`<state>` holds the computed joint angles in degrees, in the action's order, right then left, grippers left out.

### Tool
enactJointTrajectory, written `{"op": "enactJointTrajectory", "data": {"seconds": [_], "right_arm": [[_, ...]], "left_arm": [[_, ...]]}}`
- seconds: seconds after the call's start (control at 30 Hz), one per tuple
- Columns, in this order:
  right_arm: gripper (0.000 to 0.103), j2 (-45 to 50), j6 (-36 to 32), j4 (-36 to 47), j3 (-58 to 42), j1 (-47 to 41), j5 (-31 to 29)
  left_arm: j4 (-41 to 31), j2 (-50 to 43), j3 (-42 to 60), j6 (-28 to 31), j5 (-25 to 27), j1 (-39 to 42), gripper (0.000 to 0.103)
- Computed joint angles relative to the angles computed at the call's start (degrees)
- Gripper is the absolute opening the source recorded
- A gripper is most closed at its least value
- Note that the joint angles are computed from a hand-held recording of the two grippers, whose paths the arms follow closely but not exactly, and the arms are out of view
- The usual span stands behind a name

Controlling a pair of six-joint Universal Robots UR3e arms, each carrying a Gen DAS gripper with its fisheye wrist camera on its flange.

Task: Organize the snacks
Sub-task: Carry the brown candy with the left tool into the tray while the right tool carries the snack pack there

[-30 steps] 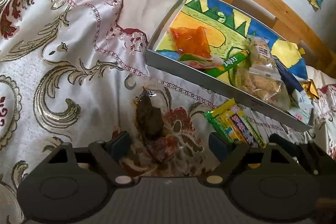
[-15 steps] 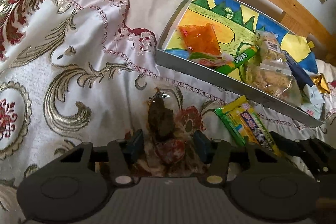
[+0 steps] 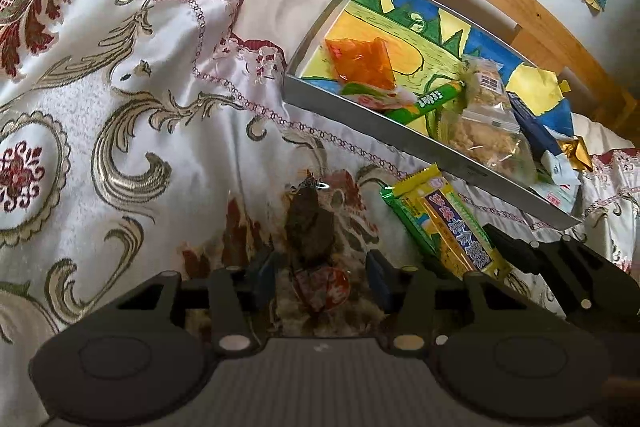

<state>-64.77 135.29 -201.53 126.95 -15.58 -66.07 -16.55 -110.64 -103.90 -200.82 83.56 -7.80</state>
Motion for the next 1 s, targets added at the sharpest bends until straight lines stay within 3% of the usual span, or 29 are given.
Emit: {"op": "enactJointTrajectory", "data": {"seconds": [0.57, 0.8, 1.0], "right_arm": [[0.05, -2.35, -1.2, -13.37, 5.3, -1.29, 0.66], [0.05, -1.29, 0.29, -18.37, 4.79, -1.53, 0.5], [0.05, 0.08, 3.35, -19.99, 0.86, -2.92, 0.27]], "left_arm": [[2.38, 4.73, -2.38, -0.16, 1.08, -1.9, 0.052], [0.16, 0.94, 6.67, 0.06, 1.26, -1.87, 0.052], [-1.2, -6.98, 20.33, 2.37, 1.69, -2.67, 0.052]]}}
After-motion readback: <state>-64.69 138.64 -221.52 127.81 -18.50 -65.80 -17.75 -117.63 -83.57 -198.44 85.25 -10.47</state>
